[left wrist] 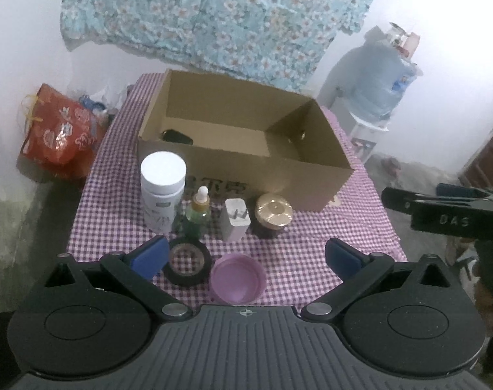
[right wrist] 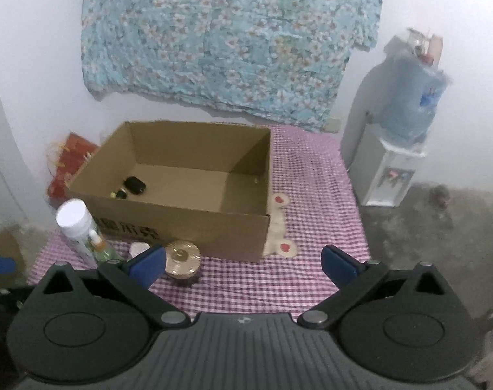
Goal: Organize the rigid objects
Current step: 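Move the right gripper back down toward the pink plastic lid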
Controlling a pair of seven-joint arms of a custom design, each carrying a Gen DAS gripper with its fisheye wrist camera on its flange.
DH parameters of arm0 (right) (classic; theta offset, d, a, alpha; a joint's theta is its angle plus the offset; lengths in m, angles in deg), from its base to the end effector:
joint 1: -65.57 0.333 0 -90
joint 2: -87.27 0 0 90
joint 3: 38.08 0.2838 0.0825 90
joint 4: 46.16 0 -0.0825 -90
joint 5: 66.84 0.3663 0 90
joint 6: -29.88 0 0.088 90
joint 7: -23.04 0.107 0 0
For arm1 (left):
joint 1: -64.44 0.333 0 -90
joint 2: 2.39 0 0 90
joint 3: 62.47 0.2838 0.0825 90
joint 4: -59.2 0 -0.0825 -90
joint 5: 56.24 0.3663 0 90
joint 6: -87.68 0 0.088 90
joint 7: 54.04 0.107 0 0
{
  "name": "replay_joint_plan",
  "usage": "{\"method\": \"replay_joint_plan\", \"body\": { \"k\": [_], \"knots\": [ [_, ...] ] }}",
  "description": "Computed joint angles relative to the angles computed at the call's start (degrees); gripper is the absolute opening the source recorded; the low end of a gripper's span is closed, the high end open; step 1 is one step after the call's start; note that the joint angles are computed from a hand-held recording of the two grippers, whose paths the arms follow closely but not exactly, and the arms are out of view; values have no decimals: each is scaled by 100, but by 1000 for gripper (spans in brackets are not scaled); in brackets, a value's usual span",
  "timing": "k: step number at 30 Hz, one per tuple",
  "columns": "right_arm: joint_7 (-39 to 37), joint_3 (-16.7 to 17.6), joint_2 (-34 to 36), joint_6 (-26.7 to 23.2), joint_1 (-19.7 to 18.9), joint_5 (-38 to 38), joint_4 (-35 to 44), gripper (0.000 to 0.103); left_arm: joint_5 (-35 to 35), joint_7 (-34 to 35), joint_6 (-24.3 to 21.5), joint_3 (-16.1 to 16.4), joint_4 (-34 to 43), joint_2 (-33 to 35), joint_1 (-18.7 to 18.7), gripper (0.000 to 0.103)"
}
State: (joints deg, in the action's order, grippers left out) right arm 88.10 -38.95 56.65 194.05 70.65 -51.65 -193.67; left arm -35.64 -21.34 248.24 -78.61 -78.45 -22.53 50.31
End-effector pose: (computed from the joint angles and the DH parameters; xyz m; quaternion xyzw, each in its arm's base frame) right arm 0.4279 0.0164 0.5174 -0.7309 0.5482 -0.2766 0.2980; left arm 0.4031 -0.2644 0.5025 -0.7021 0.6002 -0.3434 0.1704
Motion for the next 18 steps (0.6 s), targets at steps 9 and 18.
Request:
{"method": "replay_joint_plan", "body": {
  "k": [9,18],
  "knots": [
    [-1019,-878,-353,457,985,775,-247,103,-83,293,367,91,-121,-12,-129,103],
    [-2081,-1551,-452,157,1661,2115,-20,103,503,-814,1520,-724,-547,-180,917,103]
  ]
}}
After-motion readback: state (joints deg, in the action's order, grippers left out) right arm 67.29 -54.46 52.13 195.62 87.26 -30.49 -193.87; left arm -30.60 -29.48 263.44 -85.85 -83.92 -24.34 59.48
